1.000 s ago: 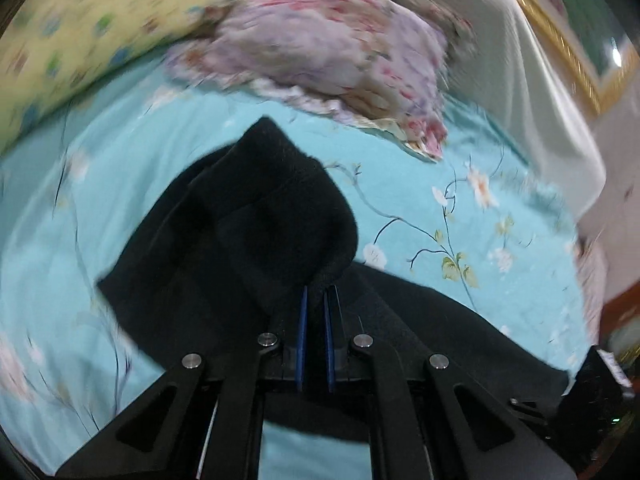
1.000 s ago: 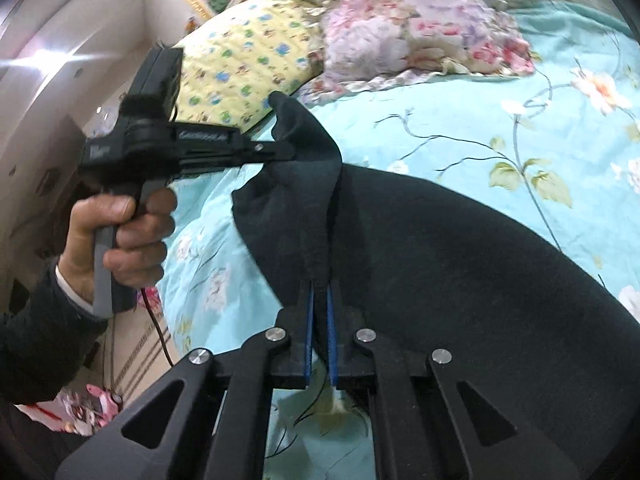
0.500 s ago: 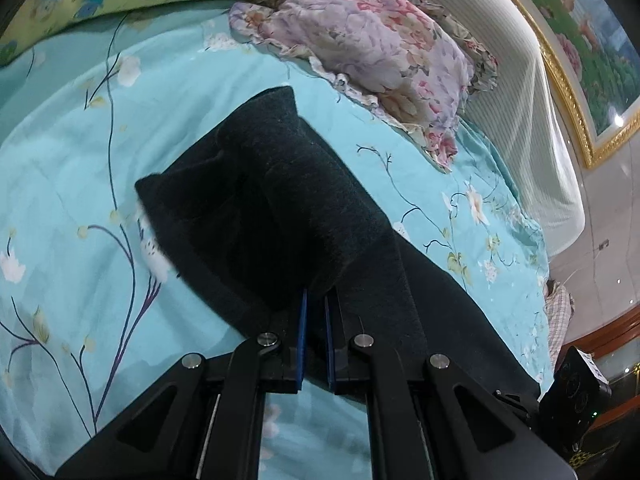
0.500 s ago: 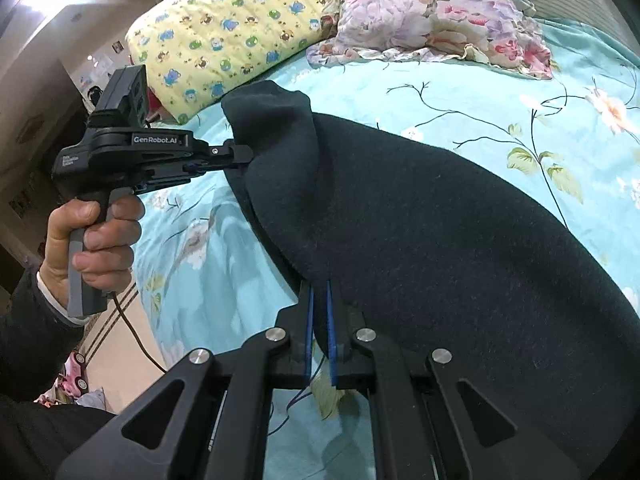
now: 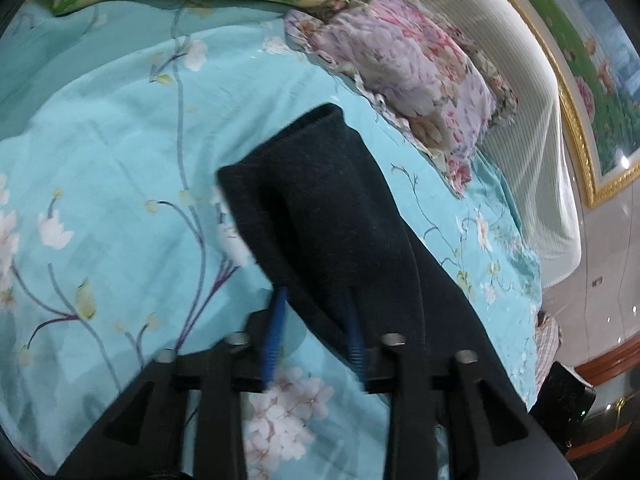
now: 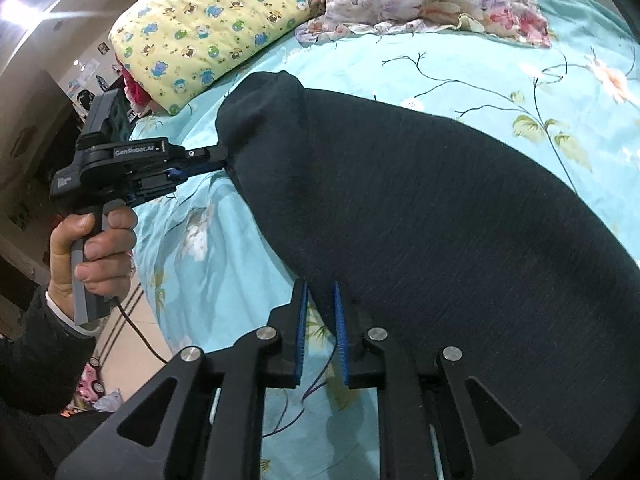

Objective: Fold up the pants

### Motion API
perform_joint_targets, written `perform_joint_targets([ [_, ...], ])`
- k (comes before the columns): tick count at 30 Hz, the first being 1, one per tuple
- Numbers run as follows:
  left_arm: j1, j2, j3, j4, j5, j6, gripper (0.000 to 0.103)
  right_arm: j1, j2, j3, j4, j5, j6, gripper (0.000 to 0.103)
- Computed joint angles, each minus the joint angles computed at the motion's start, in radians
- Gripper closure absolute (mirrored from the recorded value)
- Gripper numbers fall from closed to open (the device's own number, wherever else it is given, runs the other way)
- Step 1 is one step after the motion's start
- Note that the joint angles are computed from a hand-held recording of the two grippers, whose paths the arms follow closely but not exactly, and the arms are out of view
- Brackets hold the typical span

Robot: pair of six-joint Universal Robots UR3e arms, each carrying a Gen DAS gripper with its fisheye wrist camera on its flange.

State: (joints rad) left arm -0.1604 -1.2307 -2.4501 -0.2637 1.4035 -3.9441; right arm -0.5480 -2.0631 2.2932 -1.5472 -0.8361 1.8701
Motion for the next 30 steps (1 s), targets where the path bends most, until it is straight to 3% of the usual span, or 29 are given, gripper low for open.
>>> perform_joint_targets([
  [1, 0.008, 0.020, -0.009, -0.011, -0.002, -0.005, 0.064, -0.005, 0.001, -0.009, 0.029, 0.005, -0.015, 0.086],
  [3, 0.033, 0.059, -0.032, -0.021, -0.021, -0.013, 0.055, -0.012, -0.017, -0.017, 0.058, 0.010, -0.021, 0.073],
  [5, 0.053, 0.091, -0.050, -0.027, -0.038, -0.018, 0.048, -0.020, -0.041, -0.018, 0.071, 0.018, -0.023, 0.066],
  [10, 0.041, 0.082, -0.023, -0.066, -0.020, -0.019, 0.035, -0.028, -0.051, -0.054, 0.101, 0.055, -0.012, 0.066],
  [15, 0.038, 0.029, -0.008, -0.039, -0.031, -0.028, 0.032, -0.017, -0.026, -0.086, 0.054, 0.082, 0.044, 0.065],
  [21, 0.023, -0.052, 0.043, -0.035, -0.018, -0.049, 0.030, -0.003, 0.119, -0.145, -0.075, 0.121, 0.196, 0.065],
  [30, 0.023, -0.192, 0.164, -0.050, -0.019, -0.039, 0.024, 0.119, 0.547, -0.343, -0.507, 0.113, 0.604, 0.065],
])
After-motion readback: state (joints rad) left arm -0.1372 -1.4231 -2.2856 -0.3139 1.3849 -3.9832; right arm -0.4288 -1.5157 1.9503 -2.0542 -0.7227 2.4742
